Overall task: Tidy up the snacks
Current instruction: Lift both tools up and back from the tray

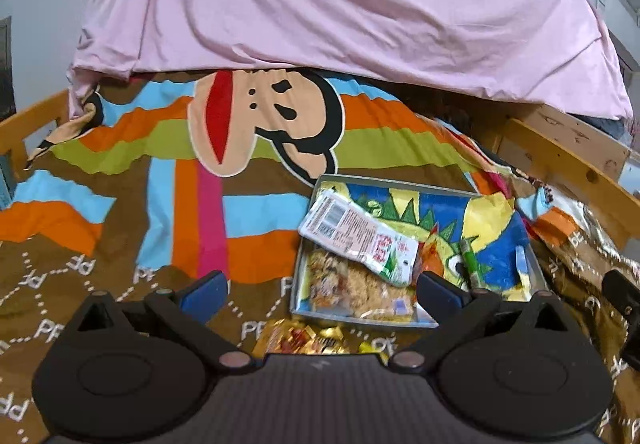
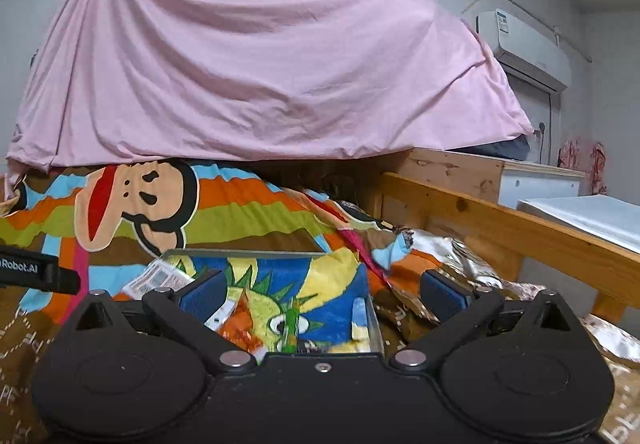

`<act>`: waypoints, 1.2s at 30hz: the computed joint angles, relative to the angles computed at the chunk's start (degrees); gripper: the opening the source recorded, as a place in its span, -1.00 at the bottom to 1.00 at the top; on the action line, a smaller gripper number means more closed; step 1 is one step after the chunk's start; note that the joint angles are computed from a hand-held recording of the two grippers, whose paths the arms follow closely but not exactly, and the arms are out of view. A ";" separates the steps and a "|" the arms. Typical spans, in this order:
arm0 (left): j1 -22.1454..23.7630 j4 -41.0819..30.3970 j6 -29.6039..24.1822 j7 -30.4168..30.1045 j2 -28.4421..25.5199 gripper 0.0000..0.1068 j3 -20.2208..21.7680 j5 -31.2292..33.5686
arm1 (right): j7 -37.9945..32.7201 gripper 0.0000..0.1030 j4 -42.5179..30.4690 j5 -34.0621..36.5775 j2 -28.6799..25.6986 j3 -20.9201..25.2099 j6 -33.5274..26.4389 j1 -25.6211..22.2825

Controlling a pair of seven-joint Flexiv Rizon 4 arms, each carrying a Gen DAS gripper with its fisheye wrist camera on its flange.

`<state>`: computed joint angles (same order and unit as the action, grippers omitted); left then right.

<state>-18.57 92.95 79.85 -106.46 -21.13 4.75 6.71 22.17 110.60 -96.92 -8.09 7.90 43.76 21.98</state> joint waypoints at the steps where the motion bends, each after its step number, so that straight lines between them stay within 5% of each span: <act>1: -0.19 1.31 0.32 -0.20 0.97 0.92 0.40 0.48 | -0.07 0.99 0.78 0.39 0.62 0.41 -0.48 0.21; 14: 2.15 15.39 5.41 1.20 10.40 0.92 -1.72 -0.40 | -0.90 0.99 7.28 8.73 5.30 4.62 0.52 2.57; 22: 5.33 22.82 5.21 8.18 14.95 0.92 -6.08 -7.16 | -5.42 0.99 8.42 15.10 5.31 6.19 0.40 5.38; 31: 5.80 23.45 0.21 5.29 18.34 0.92 -5.65 -0.27 | -8.74 0.99 8.83 18.21 5.32 7.04 -1.02 7.75; 36: 6.16 19.81 -7.15 -2.40 18.65 0.92 -5.44 11.16 | -11.25 0.99 8.13 20.69 4.58 7.06 -1.93 8.62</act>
<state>-12.41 112.75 72.70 -108.86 -2.49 -0.68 17.86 10.91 118.73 -76.23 -3.52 14.96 41.83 30.60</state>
